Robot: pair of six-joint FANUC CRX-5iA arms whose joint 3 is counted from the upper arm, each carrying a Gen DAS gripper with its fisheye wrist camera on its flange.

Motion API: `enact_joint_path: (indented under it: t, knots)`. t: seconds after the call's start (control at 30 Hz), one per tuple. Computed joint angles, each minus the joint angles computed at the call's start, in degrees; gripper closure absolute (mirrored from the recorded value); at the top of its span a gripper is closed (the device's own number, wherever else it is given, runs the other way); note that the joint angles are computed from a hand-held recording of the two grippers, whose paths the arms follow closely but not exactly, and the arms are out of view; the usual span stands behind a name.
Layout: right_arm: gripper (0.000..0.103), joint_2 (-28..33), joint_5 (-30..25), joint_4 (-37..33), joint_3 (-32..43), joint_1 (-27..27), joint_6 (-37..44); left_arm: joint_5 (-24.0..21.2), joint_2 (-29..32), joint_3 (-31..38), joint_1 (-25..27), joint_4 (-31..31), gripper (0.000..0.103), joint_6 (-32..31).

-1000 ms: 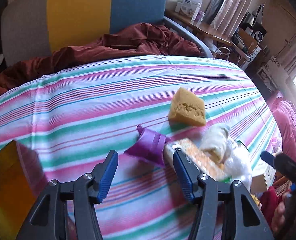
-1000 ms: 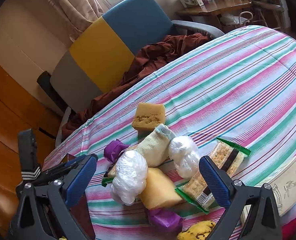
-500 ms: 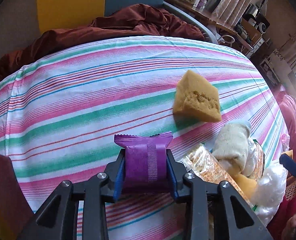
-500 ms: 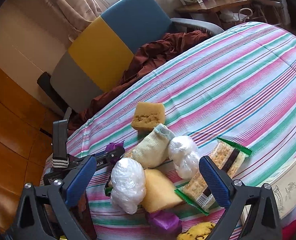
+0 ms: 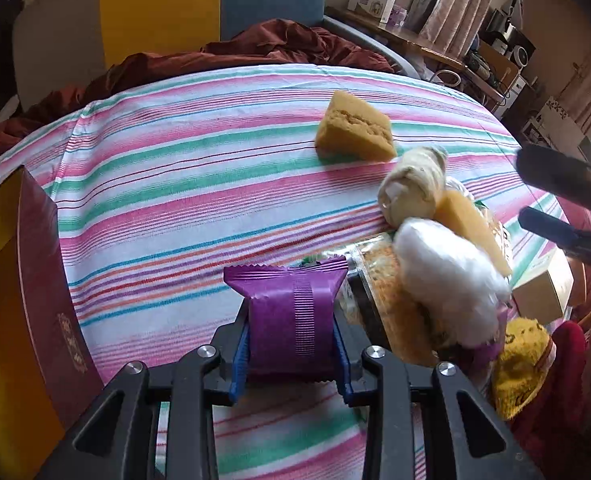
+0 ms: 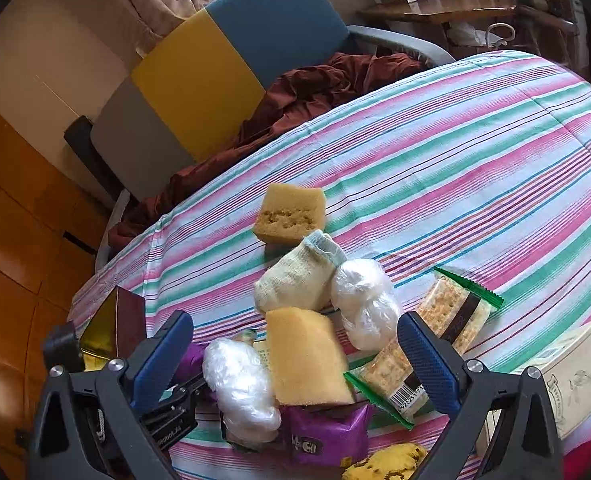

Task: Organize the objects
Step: 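Carry the purple packet over the gold tray while right tool grasps plastic-wrapped bundle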

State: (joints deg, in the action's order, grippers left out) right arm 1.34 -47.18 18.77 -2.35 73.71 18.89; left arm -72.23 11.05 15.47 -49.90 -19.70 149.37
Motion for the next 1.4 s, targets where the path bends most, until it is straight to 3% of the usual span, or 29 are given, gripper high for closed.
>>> enact_joint_path:
  t: [0.13,0.3,0.43,0.57,0.67,0.77,0.83,0.87,0.9,1.17,1.4]
  knots:
    - [0.008,-0.24,1.2,-0.27,-0.21,0.15,1.08,-2.09,-0.7,1.23,-5.3,-5.01,0.07,2.93]
    - [0.03,0.07,3.5,-1.42,0.58,1.24,6.05,-3.69,-1.7,2.38,-9.8,-9.55,0.07,4.07]
    - [0.036,2.13,0.45,-2.01,3.23,2.25,10.05,-5.28,-3.44,1.52,-13.18,-12.6,0.07,6.84]
    - [0.043,2.3,1.38,0.87,2.81,3.8,12.11,-6.17,-5.2,0.25,-15.51,-14.43,0.069,9.83]
    - [0.043,4.97,-1.81,2.29,5.4,5.38,16.07,-6.92,-6.6,-0.72,-16.79,-15.64,0.069,11.91]
    - [0.044,10.01,-10.8,4.02,9.99,6.49,19.59,-7.57,-8.4,-2.22,-17.83,-16.64,0.069,15.02]
    - [0.049,11.41,-12.58,4.94,10.85,6.77,21.53,-8.26,-9.89,-3.37,-18.41,-17.4,0.069,17.3]
    - [0.064,11.53,-12.64,5.71,10.58,6.99,21.99,-8.74,-10.6,-3.92,-18.83,-17.9,0.069,18.33]
    - [0.069,12.08,-13.95,5.42,11.21,7.01,22.38,-9.46,-11.3,-4.36,-19.25,-18.55,0.069,19.29]
    - [0.07,12.0,-14.87,5.1,11.53,6.92,21.14,-20.43,-19.44,-10.21,-21.38,-22.35,0.069,27.2]
    - [0.069,12.15,-15.1,5.34,11.59,7.13,21.0,-24.47,-29.4,-18.46,-12.64,-18.37,0.069,26.28]
